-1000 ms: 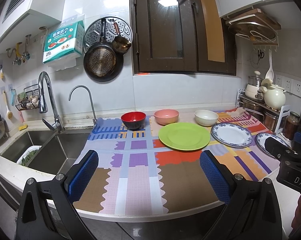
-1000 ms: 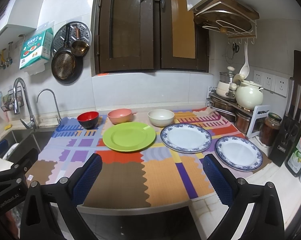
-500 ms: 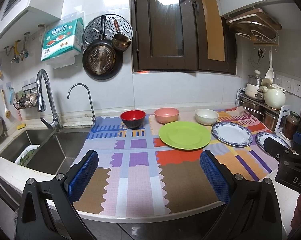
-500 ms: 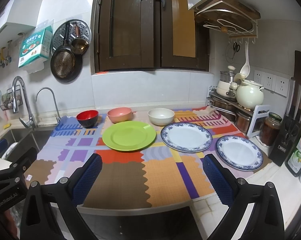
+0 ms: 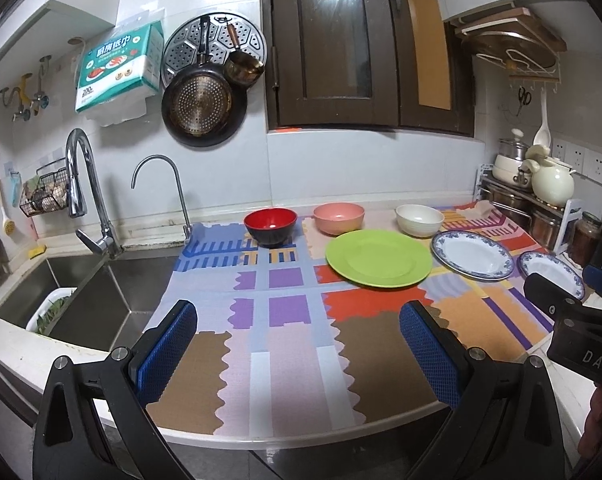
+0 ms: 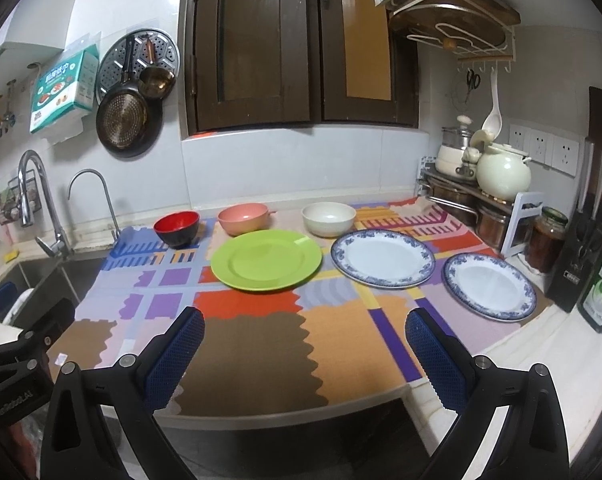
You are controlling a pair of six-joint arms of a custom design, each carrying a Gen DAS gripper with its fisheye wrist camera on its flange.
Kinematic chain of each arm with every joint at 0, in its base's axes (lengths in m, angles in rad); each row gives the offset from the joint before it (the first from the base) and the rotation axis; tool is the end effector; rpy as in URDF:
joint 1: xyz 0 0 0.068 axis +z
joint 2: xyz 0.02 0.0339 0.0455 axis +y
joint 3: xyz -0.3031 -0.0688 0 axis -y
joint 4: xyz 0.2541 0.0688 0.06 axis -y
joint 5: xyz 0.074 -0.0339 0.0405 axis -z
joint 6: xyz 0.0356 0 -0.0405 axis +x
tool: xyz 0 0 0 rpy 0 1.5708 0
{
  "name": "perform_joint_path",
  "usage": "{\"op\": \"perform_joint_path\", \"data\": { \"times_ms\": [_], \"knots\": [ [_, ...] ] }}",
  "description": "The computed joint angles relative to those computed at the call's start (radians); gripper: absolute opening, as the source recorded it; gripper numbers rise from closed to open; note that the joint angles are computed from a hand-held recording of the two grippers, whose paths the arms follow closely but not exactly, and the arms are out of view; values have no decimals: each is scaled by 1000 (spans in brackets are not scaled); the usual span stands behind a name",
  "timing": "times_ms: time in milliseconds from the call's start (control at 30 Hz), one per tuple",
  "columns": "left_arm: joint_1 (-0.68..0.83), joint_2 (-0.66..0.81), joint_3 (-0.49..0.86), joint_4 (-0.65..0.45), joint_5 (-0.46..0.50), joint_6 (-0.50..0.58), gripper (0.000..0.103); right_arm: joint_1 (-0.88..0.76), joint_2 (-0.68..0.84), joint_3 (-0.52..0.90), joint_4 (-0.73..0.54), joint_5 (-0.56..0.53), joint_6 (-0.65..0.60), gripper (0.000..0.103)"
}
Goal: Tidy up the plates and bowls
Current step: 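Reach both grippers to the lime-green plate rim and close them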
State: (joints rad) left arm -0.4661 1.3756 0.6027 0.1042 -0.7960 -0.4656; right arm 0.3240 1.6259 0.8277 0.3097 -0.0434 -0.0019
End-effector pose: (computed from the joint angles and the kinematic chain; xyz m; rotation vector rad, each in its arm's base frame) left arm 0.2460 -0.0953 0.2151 -0.4053 1.9929 0.3150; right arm 0.3349 0.1141 0.2246 -0.3620 2.0358 0.2435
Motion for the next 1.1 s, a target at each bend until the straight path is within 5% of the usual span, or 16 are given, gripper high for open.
{"op": "perform_joint_path", "data": {
  "times_ms": [467, 1100],
  "knots": [
    [179, 262, 220, 117, 82, 115, 103, 9, 251, 300, -34, -26, -44, 102],
    [286, 640, 703, -74, 119, 80, 103, -46, 729, 1041, -323, -165, -112, 102]
  ]
}}
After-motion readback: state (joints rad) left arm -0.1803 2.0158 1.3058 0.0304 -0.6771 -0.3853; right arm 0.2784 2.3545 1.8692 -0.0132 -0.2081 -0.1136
